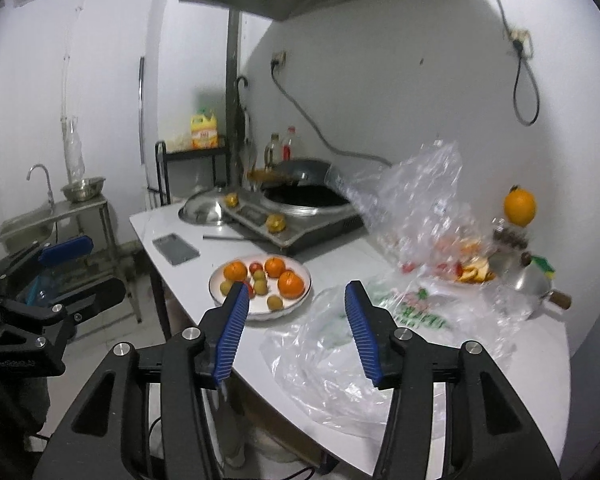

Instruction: Organize fruits

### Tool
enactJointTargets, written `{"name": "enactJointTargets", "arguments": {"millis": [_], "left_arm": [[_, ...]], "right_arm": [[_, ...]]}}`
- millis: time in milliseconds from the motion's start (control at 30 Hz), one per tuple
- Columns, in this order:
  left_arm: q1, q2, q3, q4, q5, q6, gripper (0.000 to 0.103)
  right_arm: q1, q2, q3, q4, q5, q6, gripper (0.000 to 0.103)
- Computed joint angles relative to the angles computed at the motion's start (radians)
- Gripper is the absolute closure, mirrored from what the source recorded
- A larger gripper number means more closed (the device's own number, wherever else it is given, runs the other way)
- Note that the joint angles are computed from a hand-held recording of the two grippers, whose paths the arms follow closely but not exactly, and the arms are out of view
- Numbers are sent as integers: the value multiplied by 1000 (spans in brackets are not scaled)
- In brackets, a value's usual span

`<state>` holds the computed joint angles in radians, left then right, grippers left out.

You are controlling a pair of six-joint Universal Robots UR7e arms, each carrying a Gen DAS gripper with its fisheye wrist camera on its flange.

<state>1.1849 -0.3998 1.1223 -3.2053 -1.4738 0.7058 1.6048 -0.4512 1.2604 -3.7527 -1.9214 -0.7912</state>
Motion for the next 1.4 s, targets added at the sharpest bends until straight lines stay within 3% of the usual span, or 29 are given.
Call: {"name": "enactJointTargets", "arguments": {"millis": [67,233,367,467,667,833,1400], "left_arm": [[-3,-9,12,-19,-12,0,11],[-16,-37,43,-78,-42,6,11],[-24,-55,60,-120,-77,6,4],[-33,-66,78,-163,-84,11,1],[-48,-76,83,-204,-76,2,1],[-62,-58,57,-250,-26,17,1],[-66,-40,5,-235,-24,-5,1]], "right_arm": [[8,-10,22,-46,16,-10,33],[28,-31,56,-140,38,-38,33],[40,-50,80,-208,53,-51,32],[47,-67,104,-250,63,-57,21],[63,-79,116,-317,53,-74,20],[72,-75,104,-346,39,-86,11],[76,-71,91,-340,42,-99,11]]}}
